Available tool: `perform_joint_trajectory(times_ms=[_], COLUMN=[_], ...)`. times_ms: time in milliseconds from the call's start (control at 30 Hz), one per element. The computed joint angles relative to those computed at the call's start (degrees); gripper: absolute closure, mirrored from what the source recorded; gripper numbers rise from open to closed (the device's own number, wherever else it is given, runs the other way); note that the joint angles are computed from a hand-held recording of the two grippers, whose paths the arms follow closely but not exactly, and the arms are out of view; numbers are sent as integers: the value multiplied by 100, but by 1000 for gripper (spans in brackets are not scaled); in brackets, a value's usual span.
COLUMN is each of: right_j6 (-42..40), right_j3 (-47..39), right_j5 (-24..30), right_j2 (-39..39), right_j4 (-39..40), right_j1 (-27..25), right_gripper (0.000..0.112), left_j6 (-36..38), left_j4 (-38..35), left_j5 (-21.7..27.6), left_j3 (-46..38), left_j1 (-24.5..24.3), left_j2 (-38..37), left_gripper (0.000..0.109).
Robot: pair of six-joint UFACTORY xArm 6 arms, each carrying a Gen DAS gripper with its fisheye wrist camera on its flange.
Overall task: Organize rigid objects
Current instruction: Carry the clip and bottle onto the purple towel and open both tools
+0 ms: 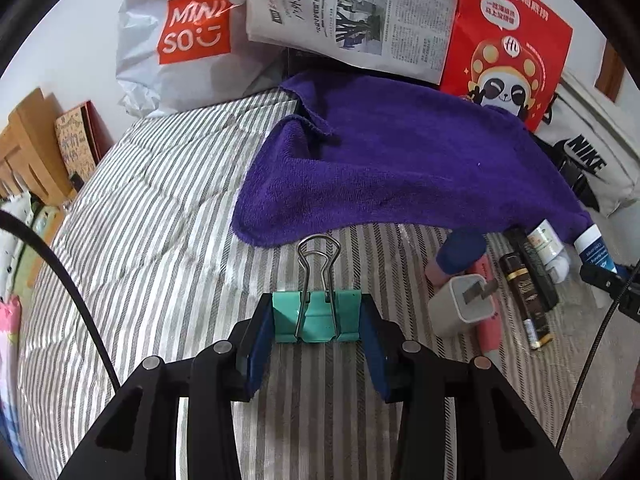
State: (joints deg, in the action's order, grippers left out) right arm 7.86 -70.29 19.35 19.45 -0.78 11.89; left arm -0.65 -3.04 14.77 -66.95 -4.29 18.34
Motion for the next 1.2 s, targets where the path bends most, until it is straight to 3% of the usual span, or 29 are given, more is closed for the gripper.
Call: perform_joint_trajectory(times_ms=[133, 500, 800, 1200], right_j6=[-214, -390, -467, -539], right_j3=[93, -358, -1566, -3777], right_j5=[61, 226, 671, 1446], right_j2=[-182, -102, 557, 2067], right_j4=[256, 228, 189, 260], right_j1=[-48, -136, -206, -258], right_gripper=[76, 76, 75, 75], left_j6=[-63, 963, 1556, 1539], left_j4=[97, -1002, -1538, -1777], left_j5=[52, 276, 786, 1650], left_j3=[53, -523, -1879, -4075], left_j1=[32, 71, 48, 30], left_j2=[-126, -187, 592, 2114], left_gripper=[69, 69, 69, 69])
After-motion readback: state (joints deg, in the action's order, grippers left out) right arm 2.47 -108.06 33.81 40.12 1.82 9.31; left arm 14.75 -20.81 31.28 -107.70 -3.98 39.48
